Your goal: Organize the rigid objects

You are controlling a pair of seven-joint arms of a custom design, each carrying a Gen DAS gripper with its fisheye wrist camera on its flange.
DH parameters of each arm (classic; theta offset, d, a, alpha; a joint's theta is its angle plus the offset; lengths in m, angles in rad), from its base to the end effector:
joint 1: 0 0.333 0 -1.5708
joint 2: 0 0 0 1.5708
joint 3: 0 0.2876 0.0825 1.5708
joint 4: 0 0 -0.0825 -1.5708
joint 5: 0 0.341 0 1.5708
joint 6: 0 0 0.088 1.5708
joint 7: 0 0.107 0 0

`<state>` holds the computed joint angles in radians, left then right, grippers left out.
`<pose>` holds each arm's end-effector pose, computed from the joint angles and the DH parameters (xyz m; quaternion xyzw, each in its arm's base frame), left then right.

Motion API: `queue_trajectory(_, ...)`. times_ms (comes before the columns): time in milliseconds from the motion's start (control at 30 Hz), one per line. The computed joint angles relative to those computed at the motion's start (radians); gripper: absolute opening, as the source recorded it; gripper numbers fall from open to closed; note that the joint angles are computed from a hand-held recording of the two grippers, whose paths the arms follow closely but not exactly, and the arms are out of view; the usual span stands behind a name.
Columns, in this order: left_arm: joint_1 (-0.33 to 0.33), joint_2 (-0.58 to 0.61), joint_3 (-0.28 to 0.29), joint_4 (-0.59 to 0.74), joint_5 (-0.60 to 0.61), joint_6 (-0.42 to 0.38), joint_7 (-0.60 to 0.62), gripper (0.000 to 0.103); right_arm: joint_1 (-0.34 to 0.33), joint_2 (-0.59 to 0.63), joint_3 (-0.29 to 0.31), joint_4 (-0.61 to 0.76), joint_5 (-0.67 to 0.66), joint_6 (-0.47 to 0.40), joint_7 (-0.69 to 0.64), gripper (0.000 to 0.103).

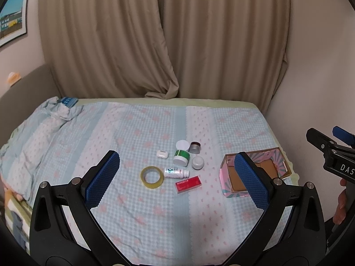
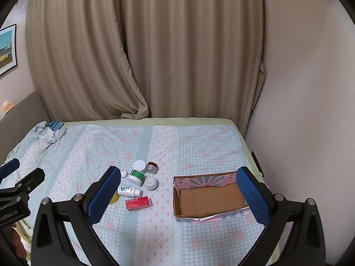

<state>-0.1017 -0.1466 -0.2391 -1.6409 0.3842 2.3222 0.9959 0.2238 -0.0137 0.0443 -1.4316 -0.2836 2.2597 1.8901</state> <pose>0.4818 -0.1769 0.7295 -0.6606 0.6098 -0.3077 0.3116 0.5238 0.1364 0.7506 -0.6495 0.6292 -0.3113 0.2921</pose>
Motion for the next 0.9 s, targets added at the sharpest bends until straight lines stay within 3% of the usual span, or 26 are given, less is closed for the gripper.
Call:
queue_trajectory(300, 0.000, -0.006, 0.003, -0.016, -0.007, -0.086, -0.031, 0.103, 0.000, 0.025, -0.002, 0.034, 0.087, -0.045, -0.072, 0.103)
queue_trajectory(467, 0.018, -0.043, 0.031, -0.108, -0.066, -0.076, 0.004, 0.103, -0.004, 0.049, -0.003, 0.013, 0.158, -0.015, -0.128, 0.103)
queue_trajectory(667, 0.064, -0.043, 0.080, -0.192, -0.163, -0.029, 0.143, 0.102, 0.018, 0.135, 0.011, 0.076, 0.190, -0.077, -0.083, 0.103)
queue_trajectory(900, 0.119, 0.078, 0.152, -0.153, -0.334, -0.015, 0.455, 0.102, 0.083, 0.328, 0.018, 0.285, 0.193, -0.237, 0.129, 0.103)
